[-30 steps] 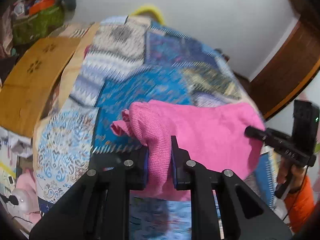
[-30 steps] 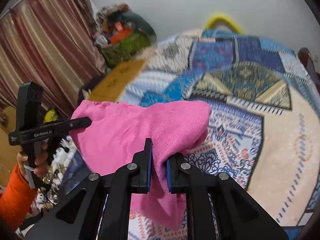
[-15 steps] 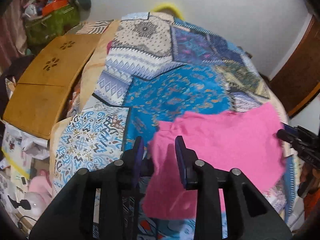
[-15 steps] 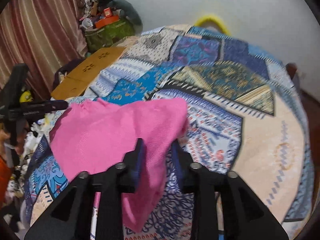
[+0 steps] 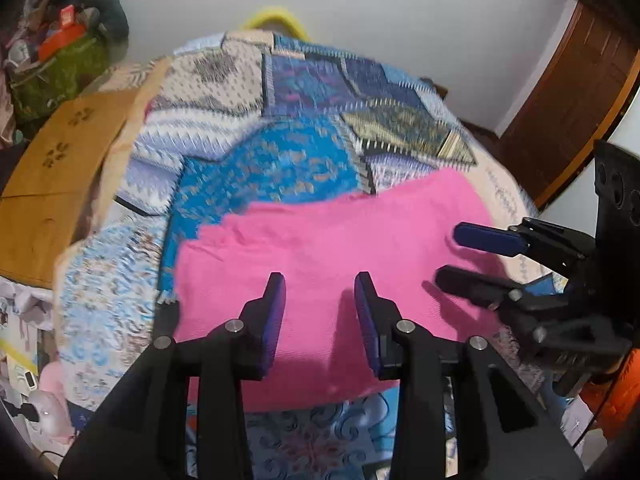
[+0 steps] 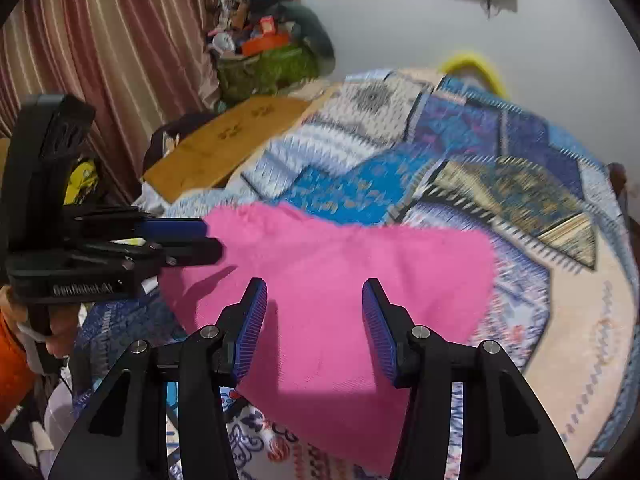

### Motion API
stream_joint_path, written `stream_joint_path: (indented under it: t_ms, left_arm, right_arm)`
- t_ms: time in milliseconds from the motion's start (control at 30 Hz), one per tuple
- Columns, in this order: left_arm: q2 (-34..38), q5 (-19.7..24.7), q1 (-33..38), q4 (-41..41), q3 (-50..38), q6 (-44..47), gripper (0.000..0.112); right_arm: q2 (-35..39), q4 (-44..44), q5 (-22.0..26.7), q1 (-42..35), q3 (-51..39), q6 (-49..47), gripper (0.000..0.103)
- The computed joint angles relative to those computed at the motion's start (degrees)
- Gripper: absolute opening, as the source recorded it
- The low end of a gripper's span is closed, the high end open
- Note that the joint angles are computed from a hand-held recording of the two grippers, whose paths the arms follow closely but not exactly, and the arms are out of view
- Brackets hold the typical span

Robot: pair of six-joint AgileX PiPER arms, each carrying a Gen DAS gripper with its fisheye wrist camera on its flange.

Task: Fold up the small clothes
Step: 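Lay the cardigan bundle down on the quilt and open both grippers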

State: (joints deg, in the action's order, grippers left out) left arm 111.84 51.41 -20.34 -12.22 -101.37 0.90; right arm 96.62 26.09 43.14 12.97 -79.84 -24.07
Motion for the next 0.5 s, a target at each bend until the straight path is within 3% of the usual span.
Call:
stream_joint_path:
  t_ms: [100, 200, 500]
  left_arm:
    - [2.5, -0.3, -1.3, 5.2, -0.7, -3.2, 0.035]
    - [2.8, -1.7, -0.4, 7.3, 1.0, -4.5, 0.035]
    - [-3.5, -3.3, 3.6, 10.0, 7.7, -7.4, 0.035]
  right_arm:
    - [2.4, 0.1, -0.5, -0.2, 0.5, -1.3, 0.046]
    - [2.6, 6.3, -0.1, -3.8, 1.9, -6.0, 0.046]
    - [-1.6, -1.4, -0.4, -7.9, 4.0, 1.3, 0.046]
